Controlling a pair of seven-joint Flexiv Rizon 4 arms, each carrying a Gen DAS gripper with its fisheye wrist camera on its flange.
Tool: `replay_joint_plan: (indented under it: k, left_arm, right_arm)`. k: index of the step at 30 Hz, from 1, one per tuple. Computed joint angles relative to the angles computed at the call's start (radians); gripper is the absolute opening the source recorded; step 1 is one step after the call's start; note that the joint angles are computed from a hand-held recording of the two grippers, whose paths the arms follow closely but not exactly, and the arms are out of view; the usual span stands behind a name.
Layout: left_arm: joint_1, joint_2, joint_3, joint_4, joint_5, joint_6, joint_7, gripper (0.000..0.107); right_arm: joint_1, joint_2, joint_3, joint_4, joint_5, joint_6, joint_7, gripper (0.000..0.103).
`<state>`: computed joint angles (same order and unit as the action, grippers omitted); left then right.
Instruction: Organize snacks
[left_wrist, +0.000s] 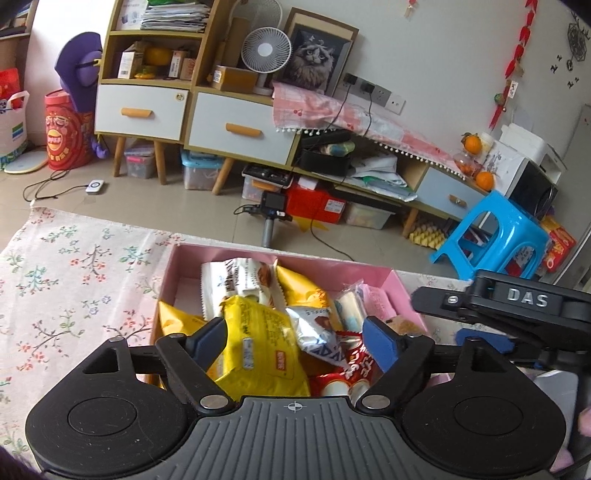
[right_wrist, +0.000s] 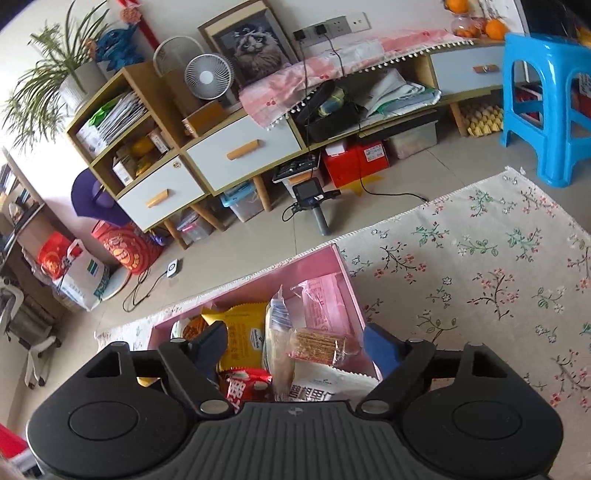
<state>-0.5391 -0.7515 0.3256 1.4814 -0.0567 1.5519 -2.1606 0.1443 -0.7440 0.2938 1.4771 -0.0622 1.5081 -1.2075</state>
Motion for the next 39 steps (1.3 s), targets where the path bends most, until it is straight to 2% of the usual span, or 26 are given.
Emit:
replay_joint_plan:
  k: [7, 16, 25, 30, 39]
  left_arm:
    - [-0.029, 0.022, 0.045, 0.012, 0.028, -0.048, -0.039, 0.088]
    - [-0.049, 0.067, 0.077, 0.040, 0.143, -0.099, -0.106, 0.092]
    - [-0.035, 0.126, 0.062, 0.095, 0.250, -0.141, -0.170, 0.092]
    - [-0.041, 0.161, 0.057, 0.118, 0.324, -0.184, -0.211, 0.097]
    - [-0.044, 0.241, 0.015, 0.165, 0.475, -0.299, -0.294, 0.100]
  right_arm:
    - [-0.013, 0.030, -0.006, 0.042, -0.001, 0.017, -0.015, 0.078]
    - [-0.021, 0.068, -0.030, 0.106, -0.023, 0.028, -0.034, 0.081]
    - [-0.029, 0.116, -0.057, 0.201, -0.067, 0.075, -0.092, 0.085]
    - [-0.022, 0.148, -0.074, 0.262, -0.104, 0.106, -0.127, 0.085]
    - [-0.054, 0.213, -0.030, 0.365, -0.129, 0.114, -0.184, 0.087]
